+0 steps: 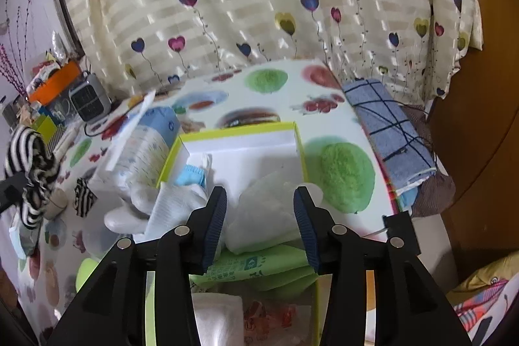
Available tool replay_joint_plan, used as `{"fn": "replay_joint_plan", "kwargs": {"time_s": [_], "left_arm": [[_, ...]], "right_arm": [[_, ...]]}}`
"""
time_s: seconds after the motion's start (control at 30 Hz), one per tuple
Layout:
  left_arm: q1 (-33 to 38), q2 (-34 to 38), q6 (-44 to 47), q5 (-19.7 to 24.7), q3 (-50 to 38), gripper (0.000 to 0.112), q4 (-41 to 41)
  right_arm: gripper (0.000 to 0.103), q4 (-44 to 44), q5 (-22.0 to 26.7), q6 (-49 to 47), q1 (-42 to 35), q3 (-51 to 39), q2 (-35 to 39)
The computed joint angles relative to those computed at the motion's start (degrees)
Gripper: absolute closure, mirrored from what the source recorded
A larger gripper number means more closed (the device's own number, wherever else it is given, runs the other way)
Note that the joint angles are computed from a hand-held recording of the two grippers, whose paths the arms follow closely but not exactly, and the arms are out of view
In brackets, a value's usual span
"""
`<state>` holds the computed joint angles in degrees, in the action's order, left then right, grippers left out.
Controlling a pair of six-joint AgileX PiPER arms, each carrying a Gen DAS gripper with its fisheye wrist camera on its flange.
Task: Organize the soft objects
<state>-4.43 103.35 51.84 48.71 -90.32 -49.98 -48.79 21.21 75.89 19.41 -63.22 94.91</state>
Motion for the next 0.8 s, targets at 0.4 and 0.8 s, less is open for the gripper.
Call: {"fn": "replay_joint_plan", "kwargs": {"time_s": [0.4,0.8], "left_arm": [[-4.85,1.73,-0.30,1.96,-1.38,0.099,1.11],[-11.42,6.93,-1.28,3.55,-5.05,0.099,5.96]], "right_arm": [[0.059,-18.29,3.06,23.99,4.65,11.60,-10.18],[0.059,-21.49,3.41,29.40,5.62,15.95,-13.31]]}}
